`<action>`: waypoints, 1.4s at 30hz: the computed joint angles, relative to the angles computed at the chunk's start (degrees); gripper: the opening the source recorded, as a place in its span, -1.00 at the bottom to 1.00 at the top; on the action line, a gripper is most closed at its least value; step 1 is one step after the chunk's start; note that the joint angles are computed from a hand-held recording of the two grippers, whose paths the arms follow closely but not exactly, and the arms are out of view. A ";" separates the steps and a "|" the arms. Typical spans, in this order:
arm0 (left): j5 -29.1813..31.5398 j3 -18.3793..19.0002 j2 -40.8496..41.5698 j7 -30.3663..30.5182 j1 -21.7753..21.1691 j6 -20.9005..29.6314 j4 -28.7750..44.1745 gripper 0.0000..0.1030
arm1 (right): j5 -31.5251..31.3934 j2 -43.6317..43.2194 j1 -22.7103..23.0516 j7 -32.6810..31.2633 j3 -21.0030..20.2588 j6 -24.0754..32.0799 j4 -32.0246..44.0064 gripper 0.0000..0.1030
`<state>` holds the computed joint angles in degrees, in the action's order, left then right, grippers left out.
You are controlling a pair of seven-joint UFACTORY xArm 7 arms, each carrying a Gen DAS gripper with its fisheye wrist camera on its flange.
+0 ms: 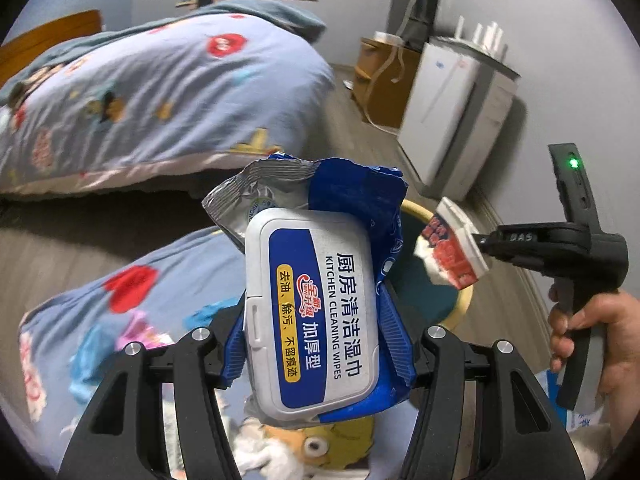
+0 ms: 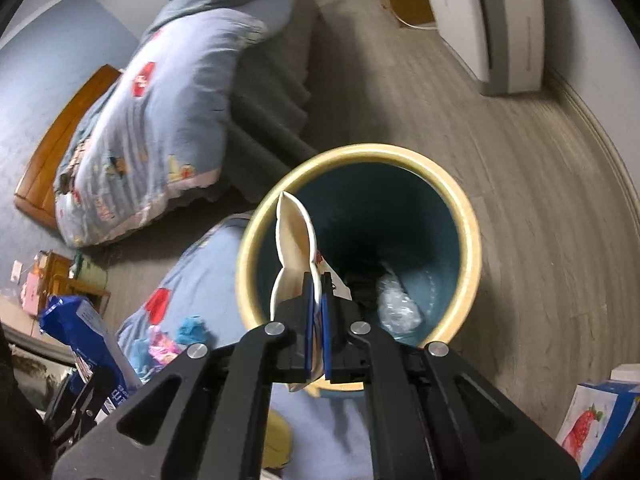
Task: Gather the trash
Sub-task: 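Carry the wipes pack and wrapper over the bin and open both tools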
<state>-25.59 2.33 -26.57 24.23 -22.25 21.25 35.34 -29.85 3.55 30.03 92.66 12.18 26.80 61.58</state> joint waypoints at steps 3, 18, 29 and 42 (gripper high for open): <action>-0.87 -0.60 3.87 0.67 -1.52 -1.29 1.77 0.15 | 1.38 0.15 -0.67 1.06 -0.49 -1.44 -2.18 -0.94; -11.57 -7.32 21.16 6.75 -0.15 -3.64 14.01 0.31 | -6.98 1.56 -1.25 19.95 -3.71 -8.83 -6.53 -0.53; -11.90 -8.64 20.97 5.45 1.90 -4.54 13.91 0.60 | -9.59 0.28 -1.98 23.55 -3.15 -8.52 -7.08 0.22; -3.72 -7.51 15.75 -1.62 4.32 -5.02 9.58 0.83 | -6.51 -0.69 -1.89 18.06 -0.89 -2.93 -3.43 0.82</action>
